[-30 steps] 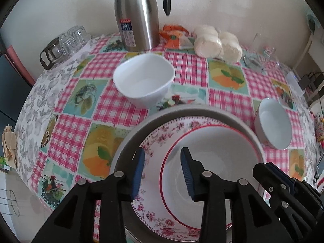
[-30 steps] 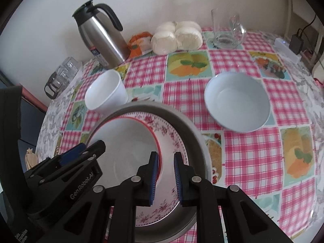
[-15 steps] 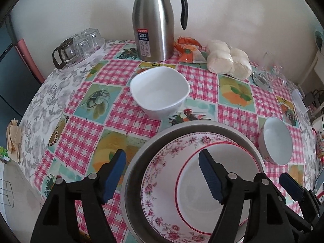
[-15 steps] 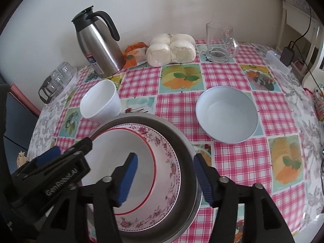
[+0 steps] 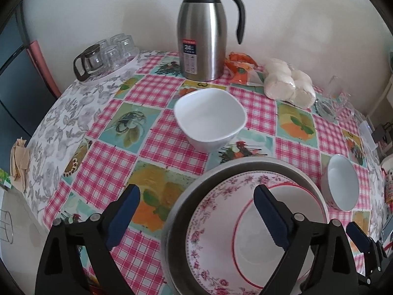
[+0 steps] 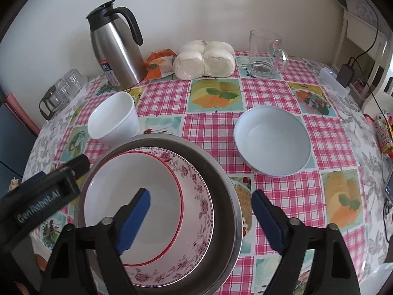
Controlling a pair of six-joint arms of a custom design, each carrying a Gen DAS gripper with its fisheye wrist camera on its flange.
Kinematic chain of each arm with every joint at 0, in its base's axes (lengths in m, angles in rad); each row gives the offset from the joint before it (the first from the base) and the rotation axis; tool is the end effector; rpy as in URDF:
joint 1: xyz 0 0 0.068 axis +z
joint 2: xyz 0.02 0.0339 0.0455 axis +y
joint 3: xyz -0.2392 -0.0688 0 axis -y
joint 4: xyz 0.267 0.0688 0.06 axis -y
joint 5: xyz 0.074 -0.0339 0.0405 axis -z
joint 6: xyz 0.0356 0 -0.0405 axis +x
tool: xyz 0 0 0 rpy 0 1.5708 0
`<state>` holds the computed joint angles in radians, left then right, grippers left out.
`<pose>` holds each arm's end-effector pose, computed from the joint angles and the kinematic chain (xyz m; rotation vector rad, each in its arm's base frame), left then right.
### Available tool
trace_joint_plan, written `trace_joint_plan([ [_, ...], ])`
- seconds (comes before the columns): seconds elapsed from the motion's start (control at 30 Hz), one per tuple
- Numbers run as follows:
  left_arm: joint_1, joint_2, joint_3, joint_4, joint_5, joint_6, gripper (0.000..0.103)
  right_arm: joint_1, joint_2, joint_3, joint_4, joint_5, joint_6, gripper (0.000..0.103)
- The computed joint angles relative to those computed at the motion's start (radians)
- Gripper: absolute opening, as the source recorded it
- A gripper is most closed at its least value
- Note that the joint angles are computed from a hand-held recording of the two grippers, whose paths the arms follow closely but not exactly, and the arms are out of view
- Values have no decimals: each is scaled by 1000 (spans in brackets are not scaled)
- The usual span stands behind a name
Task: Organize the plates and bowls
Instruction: 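Move both grippers to the rim of the white square bowl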
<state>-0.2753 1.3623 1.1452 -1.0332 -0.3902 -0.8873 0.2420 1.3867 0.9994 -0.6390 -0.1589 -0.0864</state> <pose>0.2710 -0.0625 0.2471 -0.8811 2.5072 0.2029 0.2925 0.0780 0.2100 -0.4818 2.5546 0.2627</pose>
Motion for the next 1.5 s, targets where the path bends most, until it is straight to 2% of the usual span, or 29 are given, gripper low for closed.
trace_joint_plan([
  [0.27, 51, -60, -54, 27, 24, 2, 95, -5, 9, -11, 34, 27, 13, 103],
  [0.53, 107, -105, -95, 86, 46, 24, 98, -4, -5, -35, 87, 4, 47, 103],
  [0.57, 122, -112, -102, 105, 62, 28, 101, -3, -9, -38, 94, 3, 50, 103],
  [0.7, 167, -138, -120, 173, 122, 39, 101, -5, -34, -56, 131, -3, 76, 103],
  [0.8, 174, -123, -96, 194, 82, 52, 102, -17, -55, -76, 176, -28, 99, 103],
  [0.93, 190, -101, -74, 235, 59, 77, 102, -11, -45, -62, 186, 4, 110, 103],
  [1.13, 270, -55, -53, 294, 189, 95, 102, -21, -21, -34, 193, 40, 107, 103],
  [1.23, 316, -29, -50, 327, 275, 87, 102, -38, -6, -7, 185, 22, 119, 103],
  [1.5, 345, 55, -1, 353, 332, 131, 102, -45, 45, 56, 165, -17, 158, 103],
])
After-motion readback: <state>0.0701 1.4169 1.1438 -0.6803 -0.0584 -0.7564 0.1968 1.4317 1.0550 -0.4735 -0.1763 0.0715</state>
